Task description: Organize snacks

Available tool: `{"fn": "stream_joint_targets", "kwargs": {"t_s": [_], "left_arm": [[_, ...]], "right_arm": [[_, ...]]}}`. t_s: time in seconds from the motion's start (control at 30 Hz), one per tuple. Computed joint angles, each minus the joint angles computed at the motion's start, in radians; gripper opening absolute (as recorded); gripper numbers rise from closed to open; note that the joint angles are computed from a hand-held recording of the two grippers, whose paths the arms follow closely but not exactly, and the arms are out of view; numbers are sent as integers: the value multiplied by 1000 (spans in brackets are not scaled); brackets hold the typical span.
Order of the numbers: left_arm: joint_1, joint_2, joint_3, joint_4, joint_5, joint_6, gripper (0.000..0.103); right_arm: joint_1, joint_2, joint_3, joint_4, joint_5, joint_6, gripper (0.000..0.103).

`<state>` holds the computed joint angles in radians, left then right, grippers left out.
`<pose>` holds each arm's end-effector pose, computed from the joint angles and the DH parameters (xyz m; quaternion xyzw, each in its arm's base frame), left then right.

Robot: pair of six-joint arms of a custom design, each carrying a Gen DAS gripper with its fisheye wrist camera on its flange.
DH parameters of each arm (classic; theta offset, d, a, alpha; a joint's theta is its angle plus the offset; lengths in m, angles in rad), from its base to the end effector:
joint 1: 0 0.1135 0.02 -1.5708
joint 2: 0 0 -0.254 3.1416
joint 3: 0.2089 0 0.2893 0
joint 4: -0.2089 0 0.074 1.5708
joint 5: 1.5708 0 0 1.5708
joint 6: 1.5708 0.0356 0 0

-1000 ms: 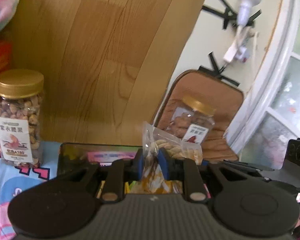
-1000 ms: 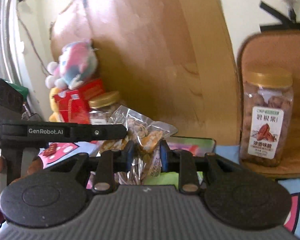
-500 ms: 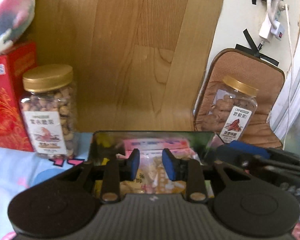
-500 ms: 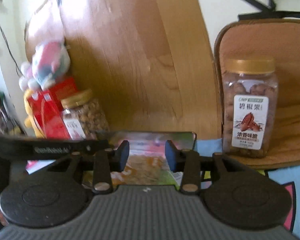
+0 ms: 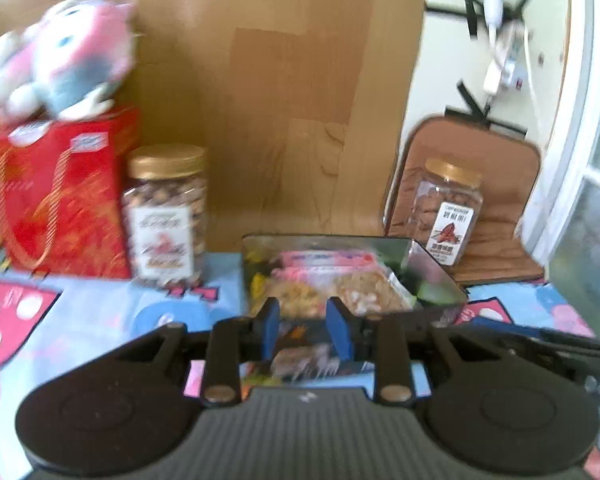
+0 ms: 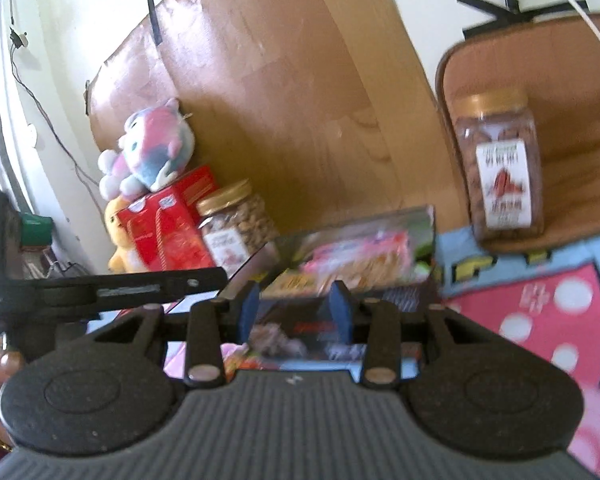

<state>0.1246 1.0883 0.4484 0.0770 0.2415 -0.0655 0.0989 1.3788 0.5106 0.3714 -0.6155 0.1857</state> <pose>0.2559 0.0235 0.1597 -0.0246 0.8709 -0.0913 0.4823 0.2874 0.0492 0.1365 -0.1193 0.8248 0.3268 0.4457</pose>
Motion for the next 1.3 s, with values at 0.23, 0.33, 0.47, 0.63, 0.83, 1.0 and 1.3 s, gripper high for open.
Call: {"fn": "stream_joint_targets", "kwargs": {"t_s": [0.23,0.33,0.47,0.63,0.83,1.0,1.3], "left_arm": [[415,41,-201,114,303,82,27],[475,140,-185,126,384,95,27],[486,186,-158,102,480,93,27],[476,192,-170,120,483,98,27],[504,217,-172,100,502,115,27],[500,239,-136,65,490,95,27],[439,227,-115,-5,484,99,35]], "right_arm": [[137,6,-58,-53,80,-48,43],[206,113,-5,-30,132,-33,43],[227,293,120,2,182,39,44],[191,283,103,-57,63,86,2],[132,-28,-122,-269,-45,-78,7],[64,102,-25,-210,-157,17,10],[209,310,93,-115,-123,112,14]]}}
